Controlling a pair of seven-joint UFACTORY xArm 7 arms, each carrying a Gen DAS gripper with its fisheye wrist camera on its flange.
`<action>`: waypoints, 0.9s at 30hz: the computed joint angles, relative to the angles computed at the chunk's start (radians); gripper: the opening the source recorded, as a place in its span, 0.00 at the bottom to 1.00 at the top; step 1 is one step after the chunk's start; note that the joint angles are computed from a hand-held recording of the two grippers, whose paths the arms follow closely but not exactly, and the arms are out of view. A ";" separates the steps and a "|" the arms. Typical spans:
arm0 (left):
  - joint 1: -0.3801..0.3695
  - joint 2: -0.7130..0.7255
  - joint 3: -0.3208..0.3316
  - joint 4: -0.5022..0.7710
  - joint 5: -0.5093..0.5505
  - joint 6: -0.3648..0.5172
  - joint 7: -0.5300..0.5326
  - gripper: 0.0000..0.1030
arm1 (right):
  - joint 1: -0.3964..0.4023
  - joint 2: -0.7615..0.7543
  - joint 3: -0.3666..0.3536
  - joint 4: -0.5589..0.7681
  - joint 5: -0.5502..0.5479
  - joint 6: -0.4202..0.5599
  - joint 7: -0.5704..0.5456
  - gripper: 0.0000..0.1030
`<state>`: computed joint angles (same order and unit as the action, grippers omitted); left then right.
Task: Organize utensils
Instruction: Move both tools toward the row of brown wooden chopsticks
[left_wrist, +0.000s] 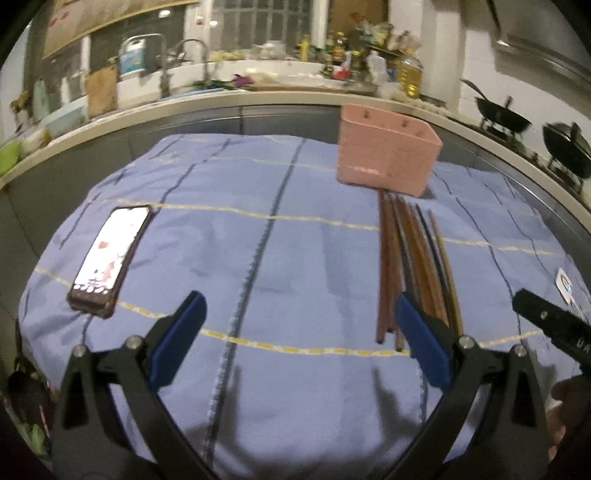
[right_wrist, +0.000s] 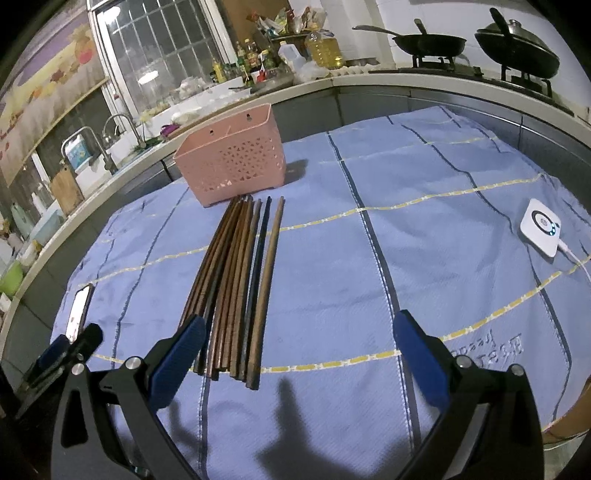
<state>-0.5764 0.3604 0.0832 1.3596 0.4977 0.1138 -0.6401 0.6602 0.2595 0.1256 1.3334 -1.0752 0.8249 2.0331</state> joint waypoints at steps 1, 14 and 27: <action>0.006 0.002 -0.011 0.005 -0.006 0.012 0.015 0.95 | 0.002 -0.003 0.000 -0.004 -0.003 0.002 0.012 0.97; 0.174 0.004 -0.225 -0.017 -0.224 -0.043 0.247 0.95 | -0.018 -0.019 0.001 -0.035 -0.009 -0.063 0.054 0.97; 0.157 0.136 -0.210 0.247 -0.332 0.183 0.429 0.94 | -0.048 -0.040 0.006 -0.044 0.017 -0.060 -0.060 0.82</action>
